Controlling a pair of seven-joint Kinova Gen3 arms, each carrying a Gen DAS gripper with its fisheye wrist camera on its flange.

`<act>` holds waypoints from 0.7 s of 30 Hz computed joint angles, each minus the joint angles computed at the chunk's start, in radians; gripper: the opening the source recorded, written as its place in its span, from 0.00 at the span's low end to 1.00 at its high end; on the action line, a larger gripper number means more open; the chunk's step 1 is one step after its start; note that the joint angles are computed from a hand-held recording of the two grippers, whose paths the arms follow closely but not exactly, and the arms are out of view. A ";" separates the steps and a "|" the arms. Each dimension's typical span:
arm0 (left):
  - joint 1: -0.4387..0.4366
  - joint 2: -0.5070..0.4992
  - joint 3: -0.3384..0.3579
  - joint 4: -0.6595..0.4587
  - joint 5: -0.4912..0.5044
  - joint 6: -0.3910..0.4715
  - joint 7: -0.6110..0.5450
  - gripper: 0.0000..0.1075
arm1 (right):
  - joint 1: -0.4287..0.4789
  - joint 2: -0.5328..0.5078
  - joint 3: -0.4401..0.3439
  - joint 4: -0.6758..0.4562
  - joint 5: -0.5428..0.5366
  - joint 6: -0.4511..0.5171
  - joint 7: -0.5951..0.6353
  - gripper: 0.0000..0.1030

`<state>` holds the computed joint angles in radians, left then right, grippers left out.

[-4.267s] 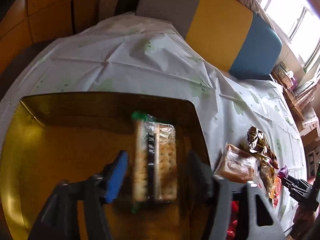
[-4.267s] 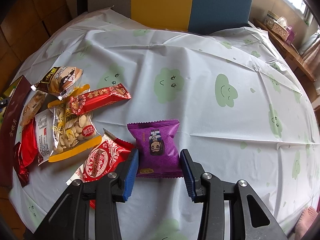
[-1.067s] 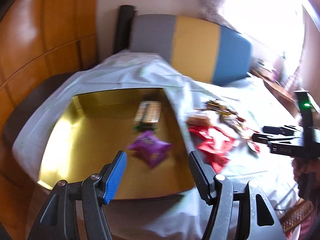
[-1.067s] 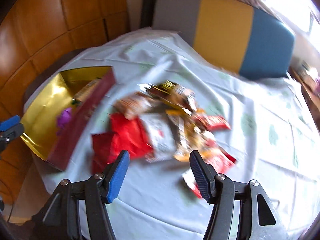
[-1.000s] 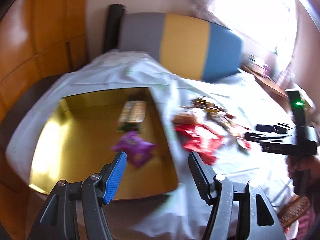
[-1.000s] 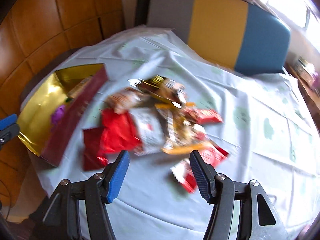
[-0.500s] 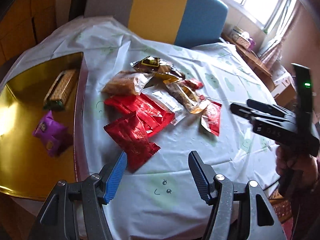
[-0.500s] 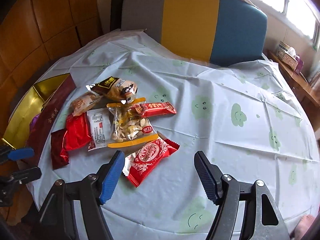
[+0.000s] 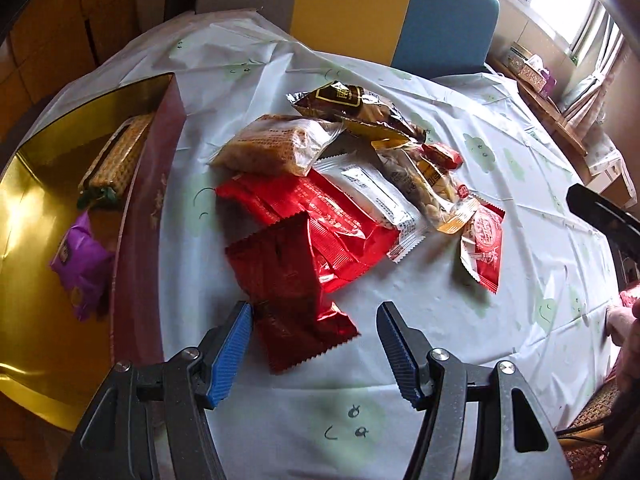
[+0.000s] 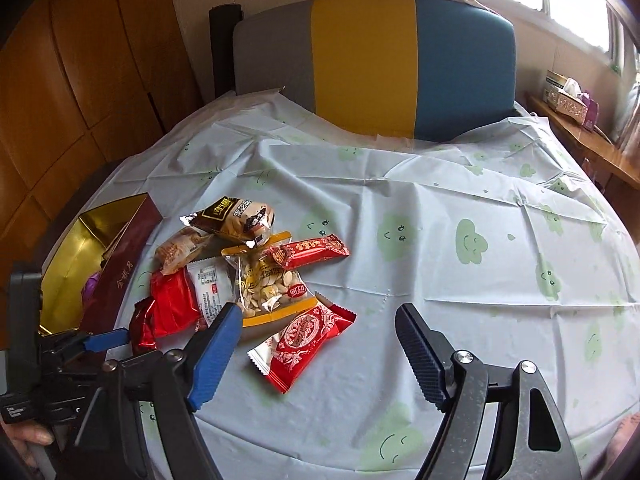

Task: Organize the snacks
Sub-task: 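Move the left tool back over the snack pile toward a red wrapper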

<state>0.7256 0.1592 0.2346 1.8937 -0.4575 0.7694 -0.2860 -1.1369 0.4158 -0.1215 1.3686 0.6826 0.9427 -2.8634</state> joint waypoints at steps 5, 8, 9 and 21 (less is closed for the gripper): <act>-0.029 -0.023 0.013 0.054 0.052 -0.156 -0.101 0.60 | -0.002 -0.001 0.004 0.001 0.006 0.005 -0.011 0.77; -0.034 -0.052 0.015 0.081 0.080 -0.199 -0.127 0.60 | -0.001 -0.002 0.004 0.003 0.007 0.009 -0.018 0.77; -0.032 -0.062 0.014 0.086 0.075 -0.196 -0.117 0.60 | 0.000 -0.002 0.003 0.003 0.006 0.009 -0.018 0.77; -0.104 -0.127 0.056 0.090 0.193 -0.150 -0.195 0.59 | 0.000 -0.004 0.001 0.005 0.007 0.014 -0.030 0.77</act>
